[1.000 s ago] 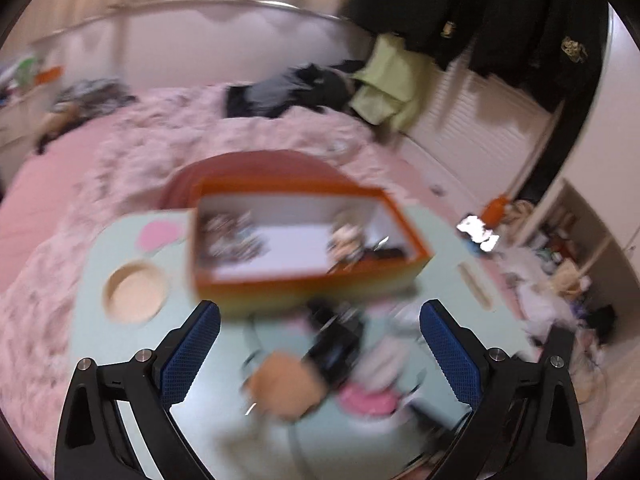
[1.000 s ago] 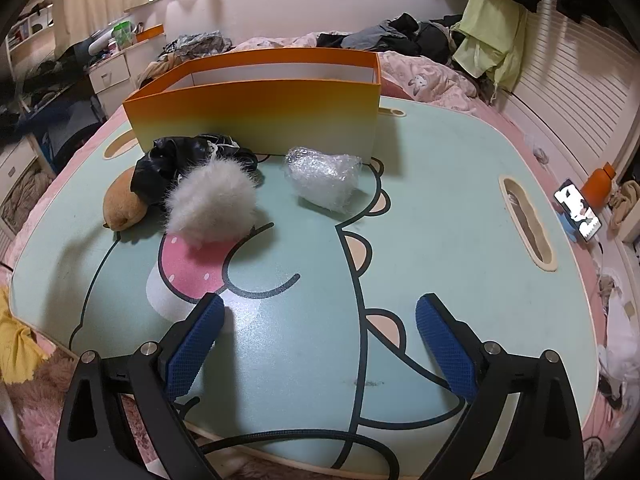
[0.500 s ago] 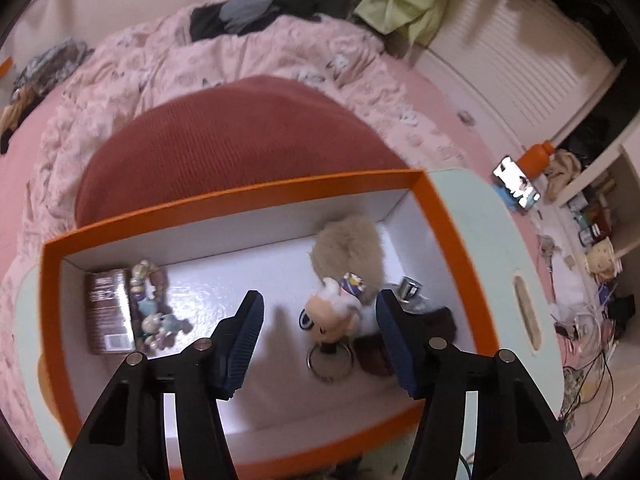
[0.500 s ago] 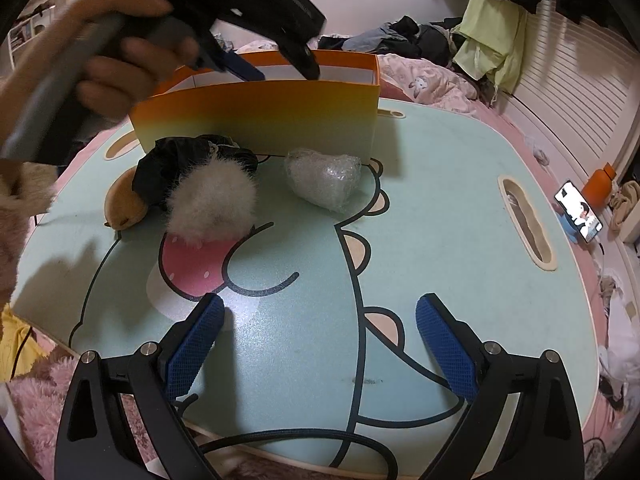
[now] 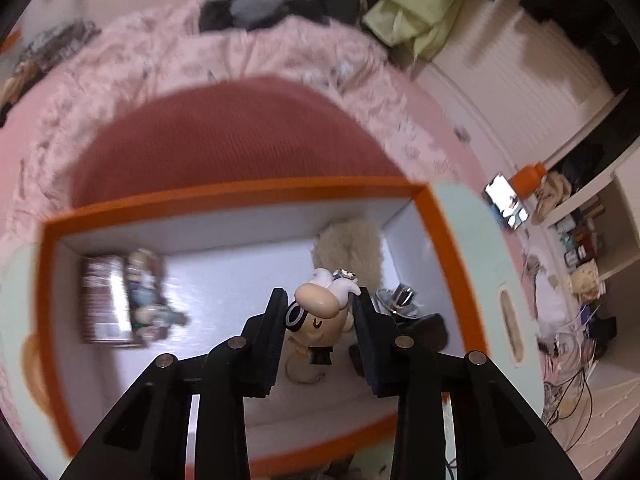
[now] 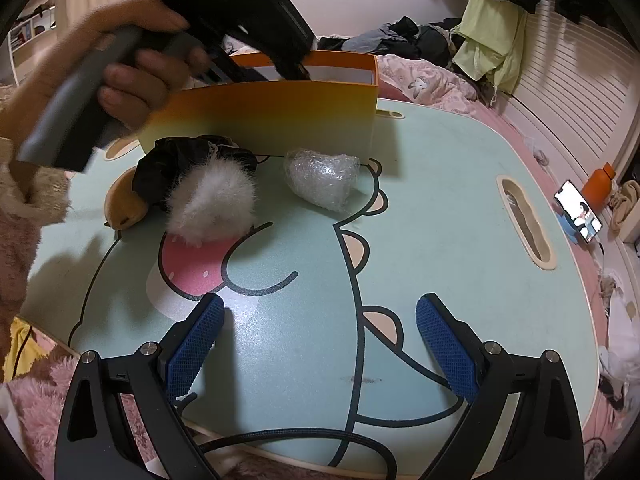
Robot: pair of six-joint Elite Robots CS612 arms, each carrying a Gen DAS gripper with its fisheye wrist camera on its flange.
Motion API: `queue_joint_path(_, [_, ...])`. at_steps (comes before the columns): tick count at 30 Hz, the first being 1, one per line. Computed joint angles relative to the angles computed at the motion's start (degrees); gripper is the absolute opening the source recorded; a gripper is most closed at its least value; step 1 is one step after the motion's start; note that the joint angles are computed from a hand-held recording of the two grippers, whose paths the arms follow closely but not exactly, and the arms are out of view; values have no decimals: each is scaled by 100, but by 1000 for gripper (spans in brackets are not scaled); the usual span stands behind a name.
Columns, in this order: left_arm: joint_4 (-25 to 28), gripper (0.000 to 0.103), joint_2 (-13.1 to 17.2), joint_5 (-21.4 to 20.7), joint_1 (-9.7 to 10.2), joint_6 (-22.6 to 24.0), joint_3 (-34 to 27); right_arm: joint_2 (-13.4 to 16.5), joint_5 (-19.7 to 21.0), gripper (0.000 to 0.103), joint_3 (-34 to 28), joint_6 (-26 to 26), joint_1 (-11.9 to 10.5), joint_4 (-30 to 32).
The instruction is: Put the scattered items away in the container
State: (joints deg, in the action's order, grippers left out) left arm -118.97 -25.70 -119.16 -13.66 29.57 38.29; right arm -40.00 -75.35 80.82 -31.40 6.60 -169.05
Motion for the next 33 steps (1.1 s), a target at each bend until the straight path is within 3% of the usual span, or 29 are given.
queue_joint_path(5, [-506,32,-268,-594,247,34,309,0,1,97,0,5,0,0])
queue_joint_path(8, [-750,32,-452,-726,387,211,623,0,1,97,0,5,0,0])
queue_joint_path(15, [-704,32,-573,-930,690,540,1041,-1,-3,97,3,13,3,-3])
queue_joint_path(19, [-997,32,-523,-659,716,452,1263,-2,-3,97,-4,6,1,8])
queue_joint_path(29, [-1318,32,-436,-769,704,190,1449,-15,3,98,4,-13,-24,30])
queue_joint_path(31, [-1339,37,-450,-826,717,184,1483,-15,8,98,5,-14,-26,31])
queue_joint_path(33, [-1415,56,-461,-885,736,105,1512,-17,8,98,10,-15,-27,30])
